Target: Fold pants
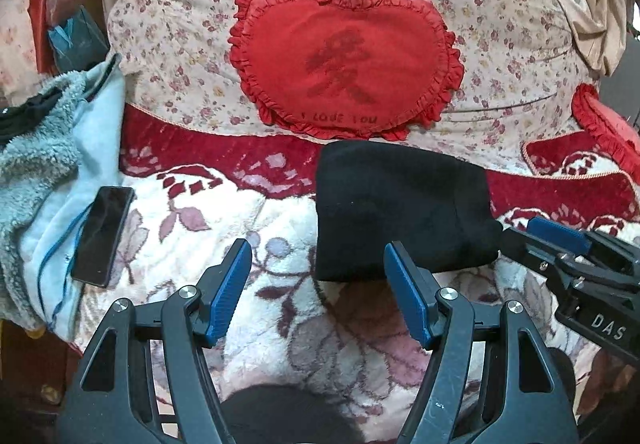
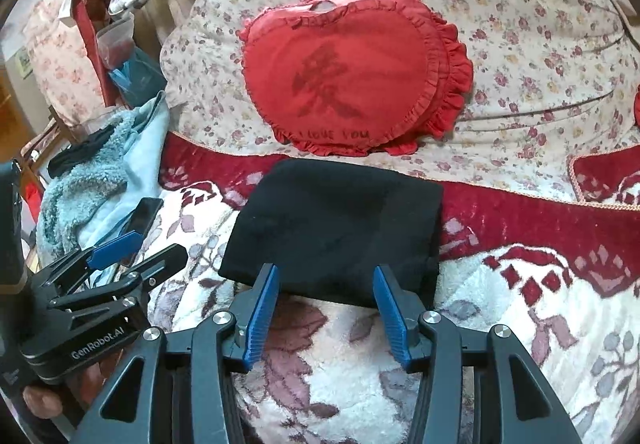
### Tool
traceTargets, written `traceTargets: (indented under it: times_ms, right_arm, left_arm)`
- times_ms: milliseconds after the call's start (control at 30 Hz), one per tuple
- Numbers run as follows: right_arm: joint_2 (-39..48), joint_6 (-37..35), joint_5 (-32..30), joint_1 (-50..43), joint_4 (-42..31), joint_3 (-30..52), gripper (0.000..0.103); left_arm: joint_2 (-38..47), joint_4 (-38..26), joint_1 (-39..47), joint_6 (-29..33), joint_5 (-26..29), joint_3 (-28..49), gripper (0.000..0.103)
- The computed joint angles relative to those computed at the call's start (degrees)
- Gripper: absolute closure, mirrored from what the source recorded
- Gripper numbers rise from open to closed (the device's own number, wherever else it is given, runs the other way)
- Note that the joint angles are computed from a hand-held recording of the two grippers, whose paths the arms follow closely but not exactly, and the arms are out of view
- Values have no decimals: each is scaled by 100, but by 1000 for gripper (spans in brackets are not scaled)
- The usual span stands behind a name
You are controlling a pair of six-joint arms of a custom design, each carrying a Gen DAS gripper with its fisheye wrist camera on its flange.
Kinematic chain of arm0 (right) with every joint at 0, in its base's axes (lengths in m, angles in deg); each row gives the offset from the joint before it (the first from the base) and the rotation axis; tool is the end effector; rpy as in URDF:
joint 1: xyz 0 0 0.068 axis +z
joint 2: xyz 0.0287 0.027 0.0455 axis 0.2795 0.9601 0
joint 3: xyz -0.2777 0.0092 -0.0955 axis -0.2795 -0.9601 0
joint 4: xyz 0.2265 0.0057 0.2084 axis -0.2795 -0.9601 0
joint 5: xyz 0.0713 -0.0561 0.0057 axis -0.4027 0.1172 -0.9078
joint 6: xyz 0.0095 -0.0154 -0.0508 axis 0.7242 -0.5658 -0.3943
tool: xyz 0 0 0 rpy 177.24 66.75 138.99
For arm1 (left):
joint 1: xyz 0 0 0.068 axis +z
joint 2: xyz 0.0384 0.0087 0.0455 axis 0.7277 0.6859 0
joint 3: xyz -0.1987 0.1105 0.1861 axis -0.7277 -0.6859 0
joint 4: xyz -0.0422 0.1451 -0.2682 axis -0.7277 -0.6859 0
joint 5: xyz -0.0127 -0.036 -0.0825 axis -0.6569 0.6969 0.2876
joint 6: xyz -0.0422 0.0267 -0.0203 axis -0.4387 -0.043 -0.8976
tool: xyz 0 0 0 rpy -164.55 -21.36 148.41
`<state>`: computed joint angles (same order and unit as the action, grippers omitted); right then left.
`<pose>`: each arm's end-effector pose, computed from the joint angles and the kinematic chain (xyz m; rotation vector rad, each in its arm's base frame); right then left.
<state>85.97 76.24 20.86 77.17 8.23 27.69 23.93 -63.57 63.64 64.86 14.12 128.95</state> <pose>0.1286 0.1836 0.2038 0.6410 2.3035 0.0549 0.2302 0.0491 0.2172 0.8503 2.2922 -0.3385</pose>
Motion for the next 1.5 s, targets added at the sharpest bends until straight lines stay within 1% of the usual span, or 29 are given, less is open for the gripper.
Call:
traceTargets:
  times_ms: [167, 367, 800, 1167, 1500]
  right_arm:
    - [-16, 123, 49, 99, -188, 83, 56]
    - [-12, 124, 19, 114, -229, 102, 56]
    - [11, -211, -239, -91, 97, -26, 55]
    - [49, -234, -271, -110, 139, -23, 55]
    - [80, -261, -289, -117, 171, -19, 55]
  left_arm:
    - [-17, -134, 96, 134, 79, 11, 34]
    - [-91, -179, 97, 162, 86, -8, 34]
    - [6, -163, 37, 152, -2, -17, 34]
    - [98, -96, -17, 124, -55, -8, 34]
    - [-17, -166, 27, 165, 6, -25, 34]
